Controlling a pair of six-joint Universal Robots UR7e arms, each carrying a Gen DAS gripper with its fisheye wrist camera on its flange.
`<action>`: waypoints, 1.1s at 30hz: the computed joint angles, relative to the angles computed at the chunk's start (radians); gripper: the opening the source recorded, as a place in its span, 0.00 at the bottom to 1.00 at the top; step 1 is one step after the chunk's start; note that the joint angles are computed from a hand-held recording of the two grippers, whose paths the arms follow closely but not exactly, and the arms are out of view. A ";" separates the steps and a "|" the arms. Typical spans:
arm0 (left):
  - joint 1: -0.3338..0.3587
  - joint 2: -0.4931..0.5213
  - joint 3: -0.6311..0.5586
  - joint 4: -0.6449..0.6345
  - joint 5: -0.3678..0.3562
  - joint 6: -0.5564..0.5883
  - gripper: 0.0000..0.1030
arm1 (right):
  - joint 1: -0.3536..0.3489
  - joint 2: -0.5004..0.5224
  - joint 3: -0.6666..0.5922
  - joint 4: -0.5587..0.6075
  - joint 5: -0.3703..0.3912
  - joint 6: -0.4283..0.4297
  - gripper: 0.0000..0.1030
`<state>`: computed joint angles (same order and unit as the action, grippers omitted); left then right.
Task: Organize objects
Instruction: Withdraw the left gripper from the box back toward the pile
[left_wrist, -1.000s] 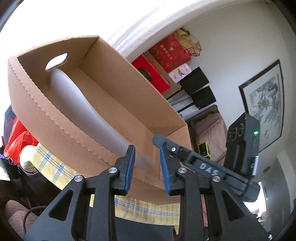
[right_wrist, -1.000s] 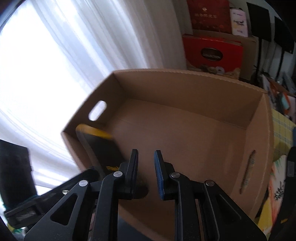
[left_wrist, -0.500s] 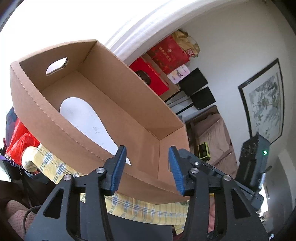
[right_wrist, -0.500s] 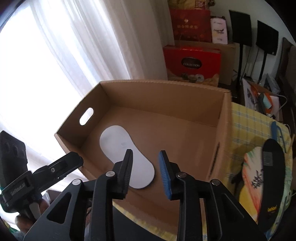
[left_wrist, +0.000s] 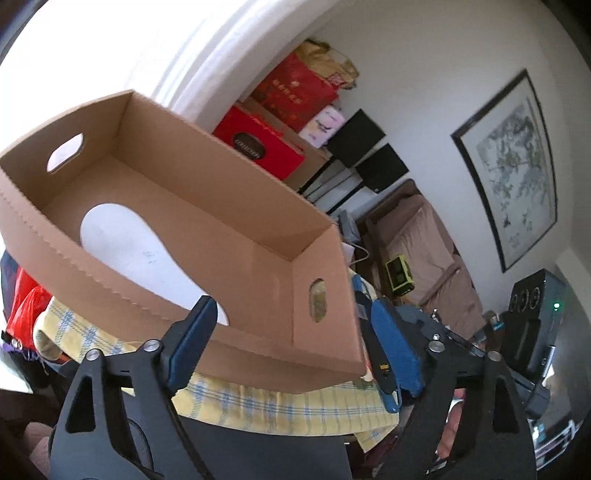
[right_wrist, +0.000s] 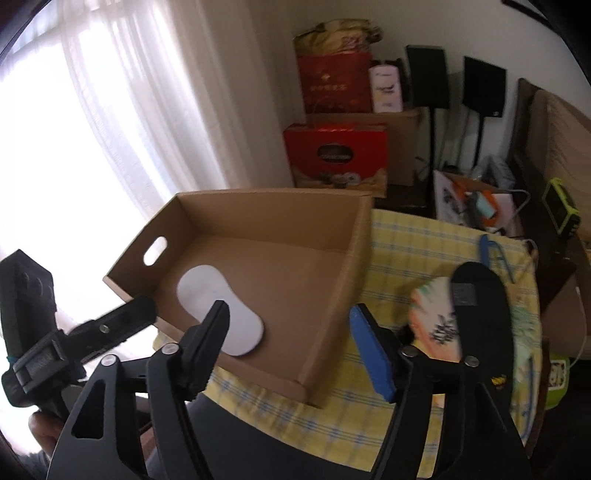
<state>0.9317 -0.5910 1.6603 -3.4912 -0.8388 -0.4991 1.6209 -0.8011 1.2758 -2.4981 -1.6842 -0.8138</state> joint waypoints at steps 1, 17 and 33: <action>-0.004 0.003 -0.009 0.014 0.001 0.007 0.84 | -0.005 -0.009 0.006 -0.008 -0.001 0.001 0.71; -0.070 0.081 -0.177 0.286 -0.014 0.124 0.96 | -0.101 -0.085 0.021 -0.135 -0.072 0.067 0.84; -0.111 0.206 -0.447 0.613 -0.064 0.171 0.97 | -0.174 -0.097 -0.019 -0.153 -0.103 0.135 0.87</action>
<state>0.8204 -0.3847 1.2138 -2.8783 -0.9028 -0.3283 1.4471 -0.8978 1.2569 -2.6512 -1.7875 -0.6785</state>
